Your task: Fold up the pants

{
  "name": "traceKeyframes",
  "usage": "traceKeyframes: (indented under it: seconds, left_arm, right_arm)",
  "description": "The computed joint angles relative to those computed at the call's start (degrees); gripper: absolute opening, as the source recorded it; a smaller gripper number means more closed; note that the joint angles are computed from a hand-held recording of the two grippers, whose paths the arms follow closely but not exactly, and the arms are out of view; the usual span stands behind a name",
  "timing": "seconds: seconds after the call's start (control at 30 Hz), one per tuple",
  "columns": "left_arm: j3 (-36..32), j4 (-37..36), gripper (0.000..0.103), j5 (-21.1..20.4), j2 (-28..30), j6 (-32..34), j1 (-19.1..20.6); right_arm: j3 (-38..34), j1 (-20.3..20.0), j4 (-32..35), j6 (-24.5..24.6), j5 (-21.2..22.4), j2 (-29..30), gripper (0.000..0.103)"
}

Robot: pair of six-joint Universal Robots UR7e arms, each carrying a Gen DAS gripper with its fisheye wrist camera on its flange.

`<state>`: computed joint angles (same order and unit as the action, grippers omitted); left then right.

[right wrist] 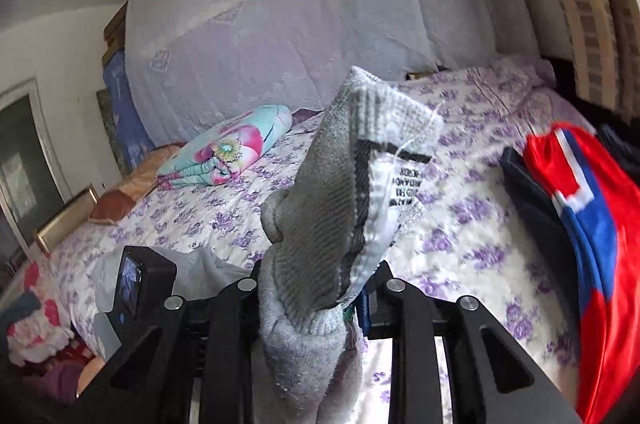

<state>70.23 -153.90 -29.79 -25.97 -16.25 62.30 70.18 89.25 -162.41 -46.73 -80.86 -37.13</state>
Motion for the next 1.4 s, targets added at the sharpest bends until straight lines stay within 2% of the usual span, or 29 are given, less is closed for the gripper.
traceKeyframes:
  seconds: [0.03, 0.1, 0.23, 0.3, 0.4, 0.43, 0.47, 0.5, 0.53, 0.57, 0.6, 0.63, 0.7, 0.77, 0.8, 0.83, 0.9, 0.97, 1.03, 1.1, 1.17, 1.23, 1.27, 1.33, 1.4]
  left_arm:
    - [2.2, -2.1, 0.099, 0.9, -1.3, -0.3, -0.4]
    - [8.8, -9.4, 0.099, 2.9, -5.0, 0.2, -1.5]
    - [23.3, -24.5, 0.099, 13.3, -13.0, -1.7, -4.3]
    - [30.4, -22.7, 0.099, 16.9, -18.3, -10.5, -5.0]
    - [38.4, -11.8, 0.099, 19.5, -26.1, -27.8, -5.3]
    - [40.0, -7.1, 0.099, 20.1, -27.9, -33.4, -5.2]
    - [41.1, -4.5, 0.098, 20.1, -29.2, -36.5, -5.0]
    - [41.7, -4.3, 0.098, 19.4, -29.8, -37.2, -4.8]
    - [42.1, -5.9, 0.098, 18.6, -29.8, -36.2, -4.5]
    - [42.3, -7.0, 0.098, 17.8, -29.8, -35.4, -4.2]
    - [42.2, -9.4, 0.098, 16.9, -29.3, -33.4, -3.9]
    - [41.9, -11.9, 0.098, 16.0, -28.7, -31.2, -3.6]
    - [41.3, -17.3, 0.098, 14.2, -27.3, -26.7, -3.1]
    - [40.7, -21.4, 0.098, 13.2, -26.1, -23.0, -3.1]
    - [40.2, -23.3, 0.098, 12.7, -25.4, -21.0, -3.0]
    - [39.8, -24.3, 0.098, 12.0, -25.0, -19.6, -3.0]
    - [38.8, -24.8, 0.098, 11.2, -24.2, -18.2, -2.9]
    - [37.6, -23.8, 0.098, 11.0, -23.4, -18.0, -2.5]
    - [36.5, -22.0, 0.098, 9.9, -23.0, -19.0, -1.8]
    - [35.7, -19.8, 0.098, 10.3, -22.6, -20.2, -1.4]
    - [35.8, -16.9, 0.098, 10.6, -23.0, -22.5, -1.2]
    - [36.8, -14.8, 0.098, 10.8, -24.0, -24.9, -1.4]
    - [37.5, -13.7, 0.098, 11.1, -24.7, -26.4, -1.5]
    - [39.1, -11.0, 0.098, 11.3, -26.3, -30.3, -1.6]
    - [40.6, -11.4, 0.098, 9.7, -27.6, -31.5, -1.6]
  right_arm:
    - [0.8, 1.2, -1.1, -3.4, -0.4, 0.2, 0.027]
    - [2.7, 4.1, -4.7, -6.5, -3.8, 0.9, 0.027]
    - [5.0, 8.3, -11.8, -15.2, -8.4, 5.1, 0.027]
    - [5.4, 9.8, -14.0, -18.3, -10.9, 8.3, 0.027]
    - [4.9, 11.3, -14.2, -23.8, -16.7, 13.5, 0.028]
    - [4.9, 11.7, -17.3, -27.0, -20.2, 16.1, 0.03]
    - [5.5, 12.0, -22.7, -31.8, -23.8, 18.6, 0.03]
    - [6.2, 12.2, -28.4, -37.3, -25.1, 20.5, 0.03]
    - [7.1, 12.1, -31.6, -40.8, -24.2, 21.0, 0.031]
    - [8.4, 12.1, -32.5, -42.0, -23.4, 20.2, 0.032]
    - [9.8, 12.1, -30.9, -40.8, -23.1, 18.5, 0.035]
    - [10.4, 12.2, -27.0, -37.3, -22.5, 16.5, 0.038]
    - [10.4, 12.0, -15.0, -27.3, -21.2, 11.7, 0.045]
    - [10.3, 10.8, -3.0, -18.9, -16.2, 6.6, 0.049]
    - [8.7, 10.3, 3.0, -15.3, -14.4, 5.0, 0.056]
    - [7.0, 9.6, 8.7, -12.4, -12.4, 3.7, 0.068]
    - [4.5, 8.5, 15.2, -10.5, -10.0, 2.3, 0.084]
    - [2.6, 7.5, 16.8, -9.1, -7.8, 3.0, 0.084]
    - [0.6, 7.9, 18.2, -11.8, -10.4, 5.3, 0.084]
    - [0.1, 9.2, 18.8, -16.5, -16.3, 8.6, 0.084]
    - [4.6, 10.5, 9.7, -24.9, -22.6, 10.2, 0.084]
    - [10.3, 10.4, -0.6, -34.9, -21.7, 9.3, 0.087]
    - [12.1, 10.4, -2.7, -37.5, -20.5, 8.5, 0.087]
    - [13.1, 10.4, 0.0, -37.3, -18.1, 6.4, 0.09]
    - [11.2, 10.3, 7.3, -35.1, -15.5, 4.6, 0.091]
